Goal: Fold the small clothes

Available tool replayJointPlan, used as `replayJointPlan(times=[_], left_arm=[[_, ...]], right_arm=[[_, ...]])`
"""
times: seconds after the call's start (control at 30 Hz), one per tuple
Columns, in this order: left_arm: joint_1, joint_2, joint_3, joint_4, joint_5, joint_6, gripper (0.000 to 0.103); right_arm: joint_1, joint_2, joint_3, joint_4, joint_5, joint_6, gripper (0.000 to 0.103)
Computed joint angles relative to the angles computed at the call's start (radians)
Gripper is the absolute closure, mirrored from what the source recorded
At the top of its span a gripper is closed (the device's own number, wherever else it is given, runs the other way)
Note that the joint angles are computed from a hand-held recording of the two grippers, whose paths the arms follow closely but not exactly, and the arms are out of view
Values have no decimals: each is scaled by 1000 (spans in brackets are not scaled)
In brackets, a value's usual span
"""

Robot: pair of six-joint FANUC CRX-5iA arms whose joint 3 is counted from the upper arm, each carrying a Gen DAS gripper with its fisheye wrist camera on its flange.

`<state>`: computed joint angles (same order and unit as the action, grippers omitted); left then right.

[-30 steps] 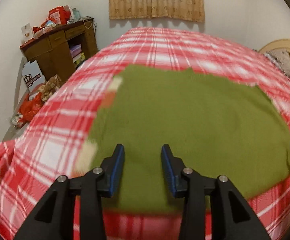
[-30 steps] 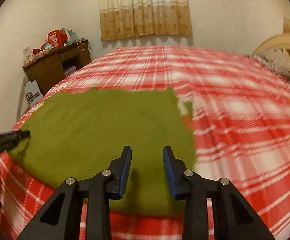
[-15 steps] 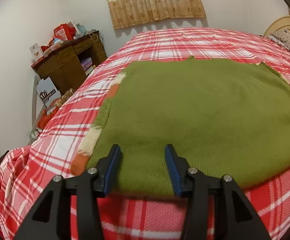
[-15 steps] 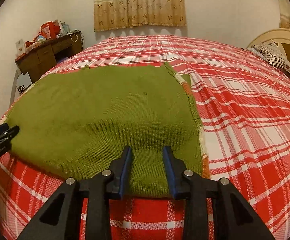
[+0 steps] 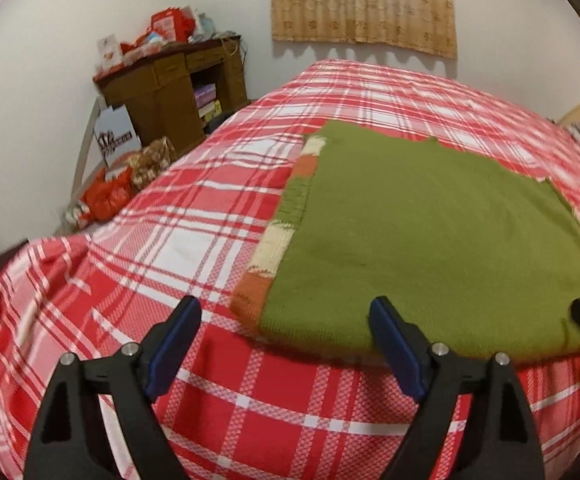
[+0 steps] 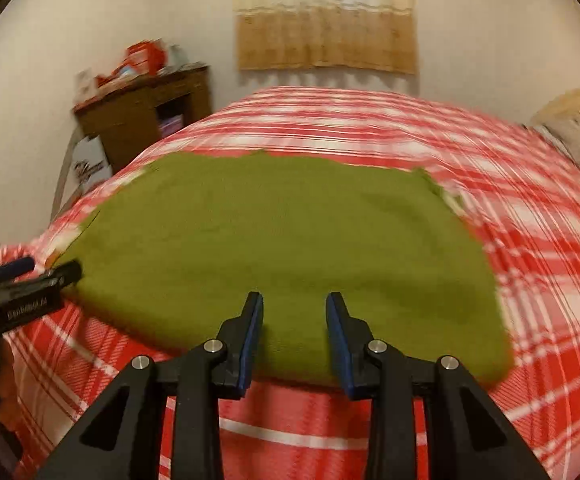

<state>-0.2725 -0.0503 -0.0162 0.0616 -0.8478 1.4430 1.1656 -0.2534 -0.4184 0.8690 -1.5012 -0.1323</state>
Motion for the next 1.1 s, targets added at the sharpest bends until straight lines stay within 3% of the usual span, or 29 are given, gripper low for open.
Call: replayJointPlan(times=[0.1,0.2,0.27,0.4,0.57,0.67,0.73,0.77,0.83,0.9,1.1], left_arm=[[48,7,-39,142,-17,-49,14],[111,17,-119,392,-38,-123,14],[109,7,-162,471,10,-148,13],[91,48,-165,622,-14,-225,14],[52,126,-88,613,35,-144,14],[48,150,-65,637,50,-120,22],[52,143,-78,638,66,-130,52],[54,144,-72,614,54,-130,82],[71,142,-91,634,36,-168,81],[77,128,-124,671,50,-202,80],[69,137,-84,605,48,-153,73]], right_arm=[[-28,-4,-24,-55,50,0,69],[-27,-54,-74,-30,100,-54,69],[-29,-69,-93,-21,117,-68,69],[-29,-48,-86,-17,100,-55,69],[-18,-46,-85,-11,92,-61,68],[-14,-54,-94,-6,102,-77,68],[-12,-50,-88,-11,98,-78,68],[-19,-40,-68,-28,89,-58,68],[-38,-18,-19,-60,76,-29,68],[-61,-53,-36,-25,172,-79,68],[-119,28,11,-22,295,24,68]])
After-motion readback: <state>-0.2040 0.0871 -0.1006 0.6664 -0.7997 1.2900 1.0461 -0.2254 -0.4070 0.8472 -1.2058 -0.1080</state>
